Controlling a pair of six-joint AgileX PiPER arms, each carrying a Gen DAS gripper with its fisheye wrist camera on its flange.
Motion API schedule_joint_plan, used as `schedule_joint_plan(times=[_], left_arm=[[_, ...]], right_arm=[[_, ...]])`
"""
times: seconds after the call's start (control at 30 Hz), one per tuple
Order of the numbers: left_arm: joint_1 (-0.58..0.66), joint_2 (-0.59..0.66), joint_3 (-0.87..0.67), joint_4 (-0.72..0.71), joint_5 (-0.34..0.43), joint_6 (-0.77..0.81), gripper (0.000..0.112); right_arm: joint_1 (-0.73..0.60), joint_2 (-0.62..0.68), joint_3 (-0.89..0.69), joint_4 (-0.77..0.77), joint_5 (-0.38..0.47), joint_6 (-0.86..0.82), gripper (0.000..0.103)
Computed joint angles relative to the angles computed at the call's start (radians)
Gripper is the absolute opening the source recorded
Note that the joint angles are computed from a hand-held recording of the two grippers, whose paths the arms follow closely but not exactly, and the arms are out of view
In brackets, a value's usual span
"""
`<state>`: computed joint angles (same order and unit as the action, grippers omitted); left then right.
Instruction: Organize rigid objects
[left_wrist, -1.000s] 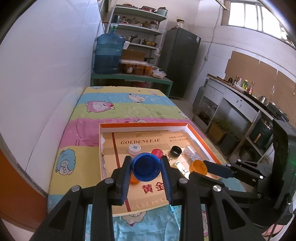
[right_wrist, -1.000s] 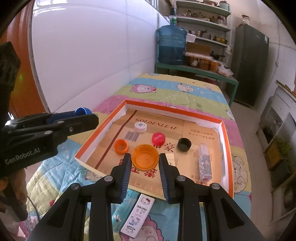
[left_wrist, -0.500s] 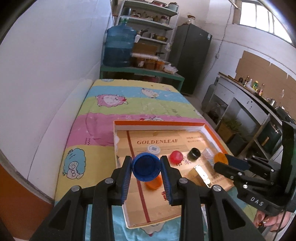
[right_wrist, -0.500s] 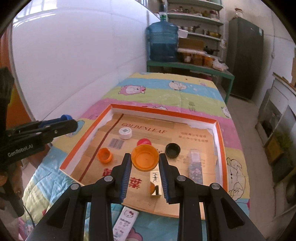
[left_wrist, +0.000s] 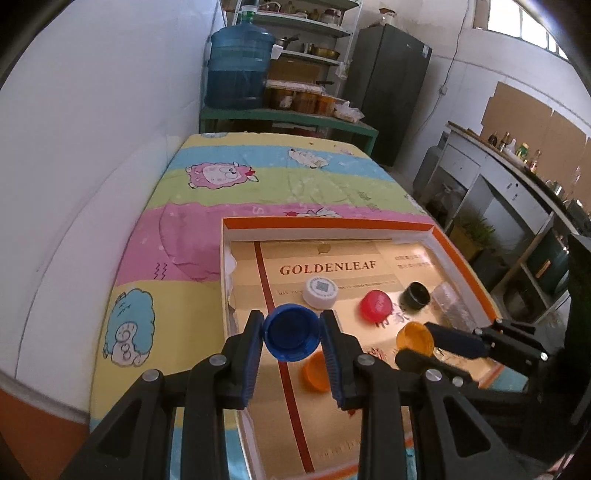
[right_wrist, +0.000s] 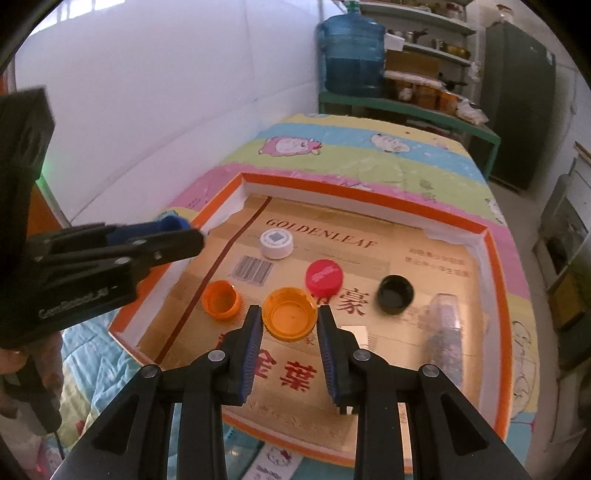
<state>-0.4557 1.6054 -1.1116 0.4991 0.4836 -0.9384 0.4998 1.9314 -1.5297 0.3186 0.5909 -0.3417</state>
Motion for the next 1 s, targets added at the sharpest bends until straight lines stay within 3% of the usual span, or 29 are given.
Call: schedule_joint_plan(times=[0.6,1.0], left_arm=[[0.063,0.182,-0.164,-0.163,0.046,0.205,0.032],[0.070,0.198,-0.171,-0.224,0.026,0.275,0.033]], right_arm=[[0.022,0.127,-0.136,-0.053,0.062,0.024,0.031],[0.033,0.145,-0.158,-0.103,0.069,0.066,0.031]])
